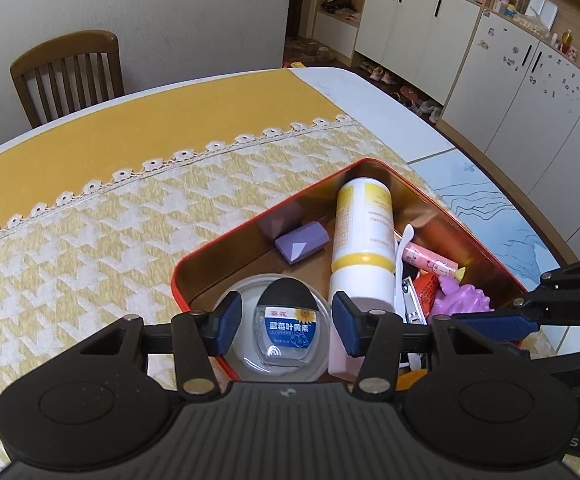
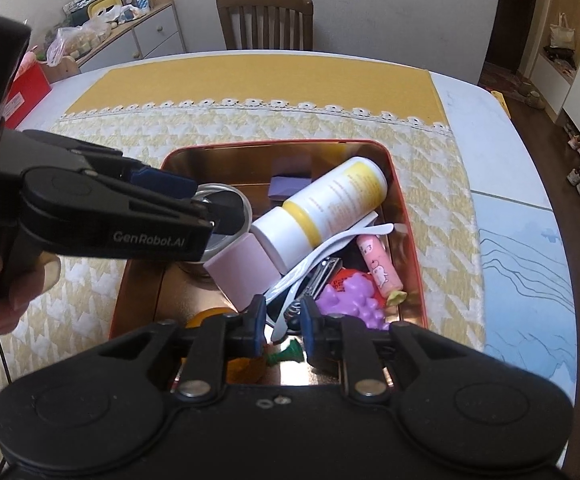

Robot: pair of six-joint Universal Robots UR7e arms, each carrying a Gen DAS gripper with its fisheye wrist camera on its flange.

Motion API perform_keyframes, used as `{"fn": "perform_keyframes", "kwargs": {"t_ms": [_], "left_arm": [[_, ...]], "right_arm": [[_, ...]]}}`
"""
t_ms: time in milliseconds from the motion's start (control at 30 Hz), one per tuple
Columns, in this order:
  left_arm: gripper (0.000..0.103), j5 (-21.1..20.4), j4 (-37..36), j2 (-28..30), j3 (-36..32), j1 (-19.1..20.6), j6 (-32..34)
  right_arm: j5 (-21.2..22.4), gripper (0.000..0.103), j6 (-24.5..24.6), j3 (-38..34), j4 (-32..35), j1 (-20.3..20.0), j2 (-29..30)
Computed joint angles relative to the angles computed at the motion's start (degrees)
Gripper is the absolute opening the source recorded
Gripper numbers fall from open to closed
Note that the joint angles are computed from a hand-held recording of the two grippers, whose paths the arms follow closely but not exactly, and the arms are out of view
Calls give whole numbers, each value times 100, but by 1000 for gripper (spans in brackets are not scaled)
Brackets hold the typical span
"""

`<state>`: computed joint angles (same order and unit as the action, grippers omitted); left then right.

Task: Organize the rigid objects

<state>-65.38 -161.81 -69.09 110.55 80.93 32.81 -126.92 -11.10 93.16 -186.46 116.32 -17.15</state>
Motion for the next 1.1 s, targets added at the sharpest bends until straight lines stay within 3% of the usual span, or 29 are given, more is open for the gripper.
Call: {"fn": "perform_keyframes", "kwargs": {"t_ms": [500,700,833,1100], "left_arm": [[50,-307,-122,-508,407,-47,275],[50,-473,-171,-858,632,-66,480],[51,-576,-107,-1094,738,-44,542],[67,-936,194,-1588,859,51,573]], "right_arm": [[49,28,293,289,-519,107,-105],[-84,42,426,391,-830,215,-87],[-89,60,503,482,-1140,276,-78],[-92,82,571,683,-1733,446,-50]]}}
